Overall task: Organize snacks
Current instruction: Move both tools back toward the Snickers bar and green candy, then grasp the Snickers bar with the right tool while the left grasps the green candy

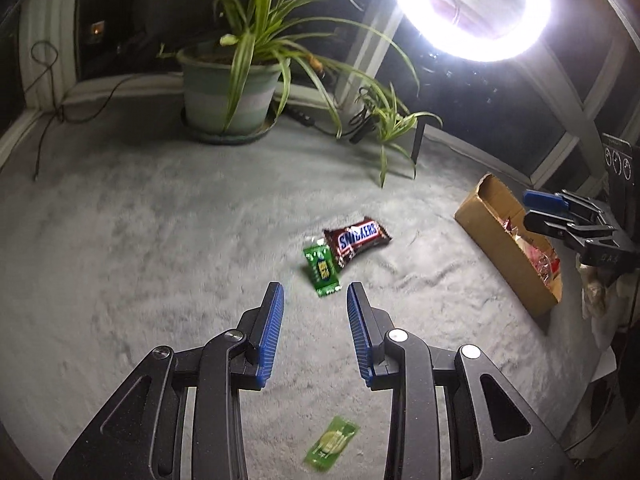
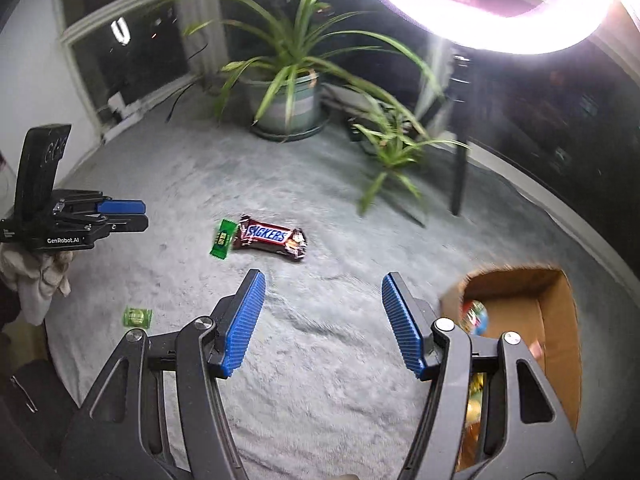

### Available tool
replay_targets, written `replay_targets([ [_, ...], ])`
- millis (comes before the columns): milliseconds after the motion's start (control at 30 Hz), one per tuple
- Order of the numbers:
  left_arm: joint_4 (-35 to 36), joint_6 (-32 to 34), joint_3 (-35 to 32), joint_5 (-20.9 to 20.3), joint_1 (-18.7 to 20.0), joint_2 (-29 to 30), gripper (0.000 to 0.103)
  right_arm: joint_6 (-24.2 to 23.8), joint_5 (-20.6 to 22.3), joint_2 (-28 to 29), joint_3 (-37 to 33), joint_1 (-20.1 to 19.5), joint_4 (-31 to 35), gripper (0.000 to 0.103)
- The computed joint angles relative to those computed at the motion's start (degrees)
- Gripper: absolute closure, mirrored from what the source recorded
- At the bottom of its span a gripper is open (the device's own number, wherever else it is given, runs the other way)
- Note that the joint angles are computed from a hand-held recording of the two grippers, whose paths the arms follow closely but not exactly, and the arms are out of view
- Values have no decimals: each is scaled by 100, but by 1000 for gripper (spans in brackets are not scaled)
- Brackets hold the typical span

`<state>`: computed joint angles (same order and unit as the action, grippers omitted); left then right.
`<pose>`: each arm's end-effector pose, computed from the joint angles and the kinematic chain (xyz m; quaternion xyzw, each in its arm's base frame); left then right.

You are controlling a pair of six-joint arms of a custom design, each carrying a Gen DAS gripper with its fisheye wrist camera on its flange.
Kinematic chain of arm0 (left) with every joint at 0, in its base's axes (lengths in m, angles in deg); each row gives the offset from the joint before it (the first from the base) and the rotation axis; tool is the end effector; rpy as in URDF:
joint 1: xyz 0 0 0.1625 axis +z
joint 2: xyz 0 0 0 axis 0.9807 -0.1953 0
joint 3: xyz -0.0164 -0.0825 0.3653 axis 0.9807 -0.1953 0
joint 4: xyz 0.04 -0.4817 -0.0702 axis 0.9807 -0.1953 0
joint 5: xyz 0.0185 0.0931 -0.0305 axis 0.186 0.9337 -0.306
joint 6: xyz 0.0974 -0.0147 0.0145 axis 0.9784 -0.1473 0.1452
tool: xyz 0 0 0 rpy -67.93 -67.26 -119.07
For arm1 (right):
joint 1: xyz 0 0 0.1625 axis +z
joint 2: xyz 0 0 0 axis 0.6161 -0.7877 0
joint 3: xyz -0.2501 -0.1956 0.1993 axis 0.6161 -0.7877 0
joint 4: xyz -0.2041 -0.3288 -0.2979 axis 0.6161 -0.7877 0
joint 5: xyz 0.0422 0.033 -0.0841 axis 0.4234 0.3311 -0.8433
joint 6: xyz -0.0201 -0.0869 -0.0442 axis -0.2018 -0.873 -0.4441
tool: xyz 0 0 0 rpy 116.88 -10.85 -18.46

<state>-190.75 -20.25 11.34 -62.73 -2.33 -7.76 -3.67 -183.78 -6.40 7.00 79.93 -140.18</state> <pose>0.0137 -0.6448 0.3932 0.2369 0.9347 -0.2059 0.1668 0.4254 -0.6480 0.0486 0.2685 -0.8968 0.1856 0.2988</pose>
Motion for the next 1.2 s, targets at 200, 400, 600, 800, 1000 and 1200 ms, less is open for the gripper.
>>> replay_targets([
  [200,-14,-18,81,-2,32,68,72,-345,170,505,-657,-101,582,40],
  [400,-42,-6,154,88,30,251,72,-846,254,1122,-1437,-216,1263,40],
  [600,1,-118,-3,103,112,475,72,-1138,595,1741,-2338,-366,1876,40],
  [800,122,-167,-144,64,164,572,72,-1284,930,2293,-3196,-486,2449,40],
  [1000,71,-136,-194,-73,225,647,72,-1249,1403,2904,-4193,-614,3313,40],
  [1200,34,-65,-220,-78,242,730,72,-1267,1302,3181,-4571,-646,3727,39],
])
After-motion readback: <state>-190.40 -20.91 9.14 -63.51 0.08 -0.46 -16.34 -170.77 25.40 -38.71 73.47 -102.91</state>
